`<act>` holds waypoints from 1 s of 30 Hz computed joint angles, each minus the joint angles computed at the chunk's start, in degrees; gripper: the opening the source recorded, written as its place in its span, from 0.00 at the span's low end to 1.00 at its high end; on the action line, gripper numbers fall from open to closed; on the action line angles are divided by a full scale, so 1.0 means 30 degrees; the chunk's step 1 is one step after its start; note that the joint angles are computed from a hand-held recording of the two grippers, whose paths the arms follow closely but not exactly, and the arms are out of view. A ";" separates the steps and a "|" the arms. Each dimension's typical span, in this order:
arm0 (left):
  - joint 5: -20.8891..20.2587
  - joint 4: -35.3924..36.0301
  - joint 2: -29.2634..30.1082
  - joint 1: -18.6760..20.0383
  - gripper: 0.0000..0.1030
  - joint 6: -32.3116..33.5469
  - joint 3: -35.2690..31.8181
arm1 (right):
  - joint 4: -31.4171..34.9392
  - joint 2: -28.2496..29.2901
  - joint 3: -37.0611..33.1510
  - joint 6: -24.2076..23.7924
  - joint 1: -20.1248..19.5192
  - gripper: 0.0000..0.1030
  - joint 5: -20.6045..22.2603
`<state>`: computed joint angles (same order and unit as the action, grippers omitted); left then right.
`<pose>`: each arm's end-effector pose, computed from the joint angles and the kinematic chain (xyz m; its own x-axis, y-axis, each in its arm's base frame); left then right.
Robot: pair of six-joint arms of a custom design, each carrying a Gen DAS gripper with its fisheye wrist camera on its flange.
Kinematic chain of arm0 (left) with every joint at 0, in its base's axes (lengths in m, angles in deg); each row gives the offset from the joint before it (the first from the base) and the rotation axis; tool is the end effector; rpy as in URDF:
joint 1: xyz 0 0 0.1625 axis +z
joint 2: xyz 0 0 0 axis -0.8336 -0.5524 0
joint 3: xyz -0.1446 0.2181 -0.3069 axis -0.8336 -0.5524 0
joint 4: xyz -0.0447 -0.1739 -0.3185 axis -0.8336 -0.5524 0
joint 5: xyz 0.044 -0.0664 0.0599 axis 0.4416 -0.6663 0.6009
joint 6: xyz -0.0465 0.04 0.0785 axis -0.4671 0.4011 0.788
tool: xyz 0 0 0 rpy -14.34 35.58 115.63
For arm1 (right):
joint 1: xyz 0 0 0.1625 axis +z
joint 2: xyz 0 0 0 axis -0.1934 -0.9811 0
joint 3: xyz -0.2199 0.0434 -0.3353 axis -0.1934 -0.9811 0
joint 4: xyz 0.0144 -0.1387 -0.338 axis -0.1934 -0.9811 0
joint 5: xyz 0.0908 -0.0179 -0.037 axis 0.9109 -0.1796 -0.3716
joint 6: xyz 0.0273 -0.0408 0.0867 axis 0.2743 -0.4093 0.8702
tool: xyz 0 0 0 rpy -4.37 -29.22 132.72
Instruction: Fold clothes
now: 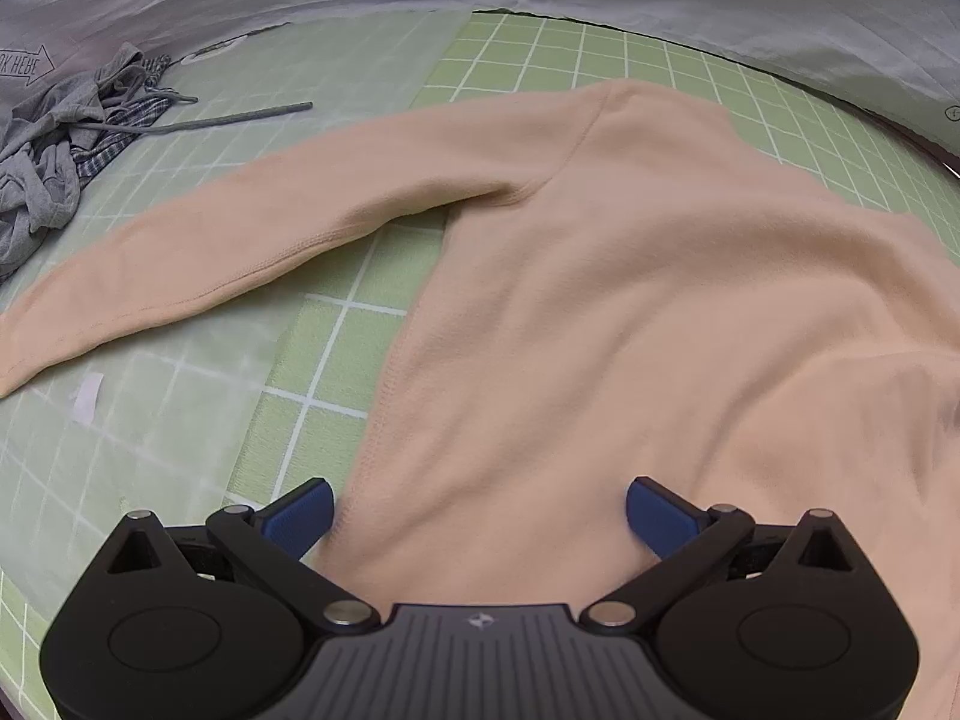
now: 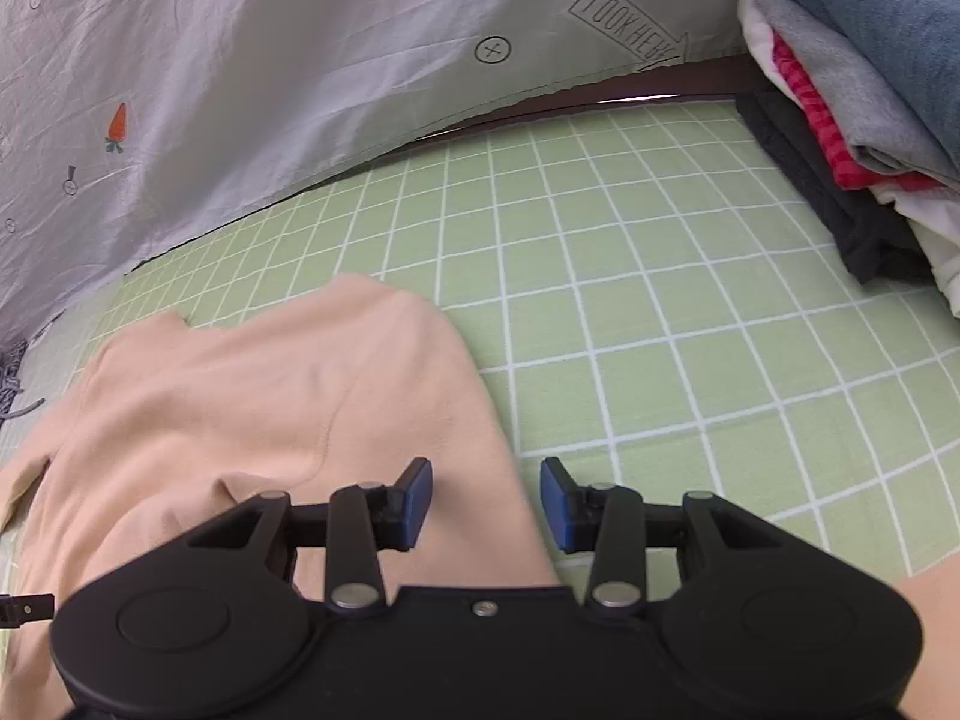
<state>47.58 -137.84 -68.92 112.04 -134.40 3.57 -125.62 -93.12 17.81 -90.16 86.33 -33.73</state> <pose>-0.2188 -0.7033 -0.0220 -0.6365 -0.3251 -0.6994 0.0875 0.8705 -0.4842 -0.0924 -0.7805 0.2756 -0.8549 -0.0575 0.5155 -0.3398 0.8130 -0.4729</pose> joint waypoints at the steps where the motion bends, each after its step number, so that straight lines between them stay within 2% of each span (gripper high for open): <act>1: -0.0040 -0.0066 0.0015 0.0017 1.00 0.0003 -0.0025 | 0.0739 0.0152 -0.0447 -0.0334 0.0070 0.24 -0.0219; 2: -0.0081 -0.0133 0.0029 0.0033 1.00 0.0006 -0.0047 | 0.0903 0.0358 -0.0780 -0.0982 0.0186 0.16 -0.0567; 3: -0.0112 -0.0191 0.0040 0.0047 1.00 0.0031 -0.0069 | 0.1309 0.0562 -0.1240 -0.1612 0.0282 0.04 -0.0809; 8: -0.0242 -0.0400 0.0020 0.0111 1.00 0.0247 -0.0101 | 0.3450 0.2523 -0.5794 -0.3519 0.0656 0.03 -0.0762; 10: -0.0236 -0.0361 0.0042 0.0112 1.00 0.0254 -0.0154 | 0.3289 0.3823 -0.8182 -0.4177 0.0855 0.02 -0.0684; 12: -0.0191 -0.0290 0.0082 0.0086 1.00 0.0188 -0.0205 | 0.1573 0.5048 -0.9790 -0.4855 0.1021 0.03 -0.0401; 13: -0.0173 -0.0245 0.0095 0.0070 1.00 0.0132 -0.0218 | 0.0252 0.5823 -1.0676 -0.5444 0.1161 0.04 -0.0680; 15: -0.0163 -0.0220 0.0110 0.0055 1.00 0.0053 -0.0230 | -0.0711 0.6891 -1.2244 -0.6697 0.1395 0.26 -0.1417; 16: -0.0163 -0.0260 0.0108 0.0051 1.00 0.0025 -0.0204 | -0.1411 0.6880 -1.2093 -0.7008 0.1411 0.30 -0.1411; 20: -0.0151 -0.0415 0.0093 0.0042 1.00 -0.0058 -0.0121 | -0.4792 0.3858 -0.6538 -0.5848 0.1024 0.34 -0.1302; 25: -0.0109 -0.0736 0.0055 0.0046 1.00 0.0040 0.0048 | -0.9139 -0.0168 0.1054 -0.4586 0.0056 0.34 -0.2542; 30: -0.0153 -0.0768 0.0014 0.0058 1.00 0.0106 0.0078 | -1.0534 -0.2921 0.6125 -0.3760 -0.0815 0.34 -0.2864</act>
